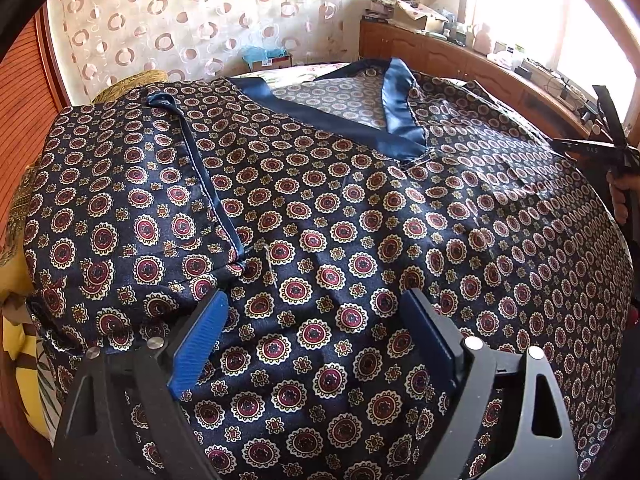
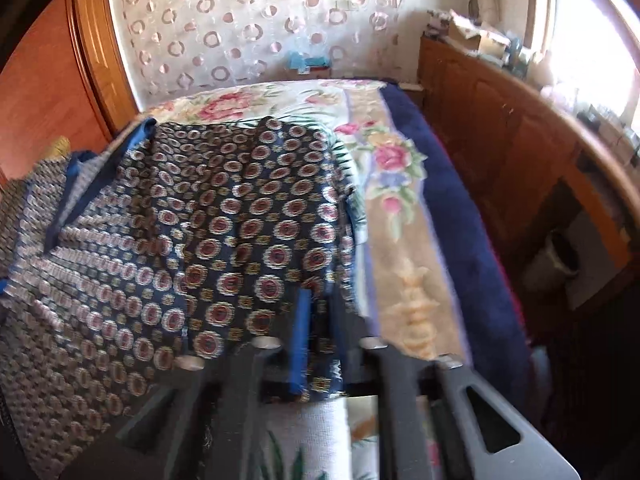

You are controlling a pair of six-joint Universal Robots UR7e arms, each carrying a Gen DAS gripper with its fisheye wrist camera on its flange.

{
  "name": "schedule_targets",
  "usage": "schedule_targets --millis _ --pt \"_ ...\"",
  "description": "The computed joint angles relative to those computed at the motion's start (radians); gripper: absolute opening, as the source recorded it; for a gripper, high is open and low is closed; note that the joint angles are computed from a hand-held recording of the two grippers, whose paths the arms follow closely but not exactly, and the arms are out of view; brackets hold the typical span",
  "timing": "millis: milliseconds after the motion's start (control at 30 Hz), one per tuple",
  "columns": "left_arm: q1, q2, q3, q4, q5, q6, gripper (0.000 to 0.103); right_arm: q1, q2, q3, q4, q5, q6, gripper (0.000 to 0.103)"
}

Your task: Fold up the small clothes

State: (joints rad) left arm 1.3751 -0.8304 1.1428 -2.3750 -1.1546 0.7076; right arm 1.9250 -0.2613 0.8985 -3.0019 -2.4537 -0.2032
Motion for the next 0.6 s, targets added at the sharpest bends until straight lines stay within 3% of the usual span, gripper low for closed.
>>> schedule_targets --millis 200,367,600 --pt "0.0 -0.001 0.001 0.0 -0.001 -0.001 0.089 0.029 0.02 -0.002 -0.078 0.033 -0.096 0.001" --pt "0.0 -0.001 0.002 0.0 -0.001 -0.001 0.089 0.071 0.059 -0.042 -0.206 0.05 -0.238 0.001" --pt "0.0 -0.001 0.001 0.0 -0.002 0.0 0.089 0.102 0.098 -0.069 -0.153 0.129 -0.282 0.001"
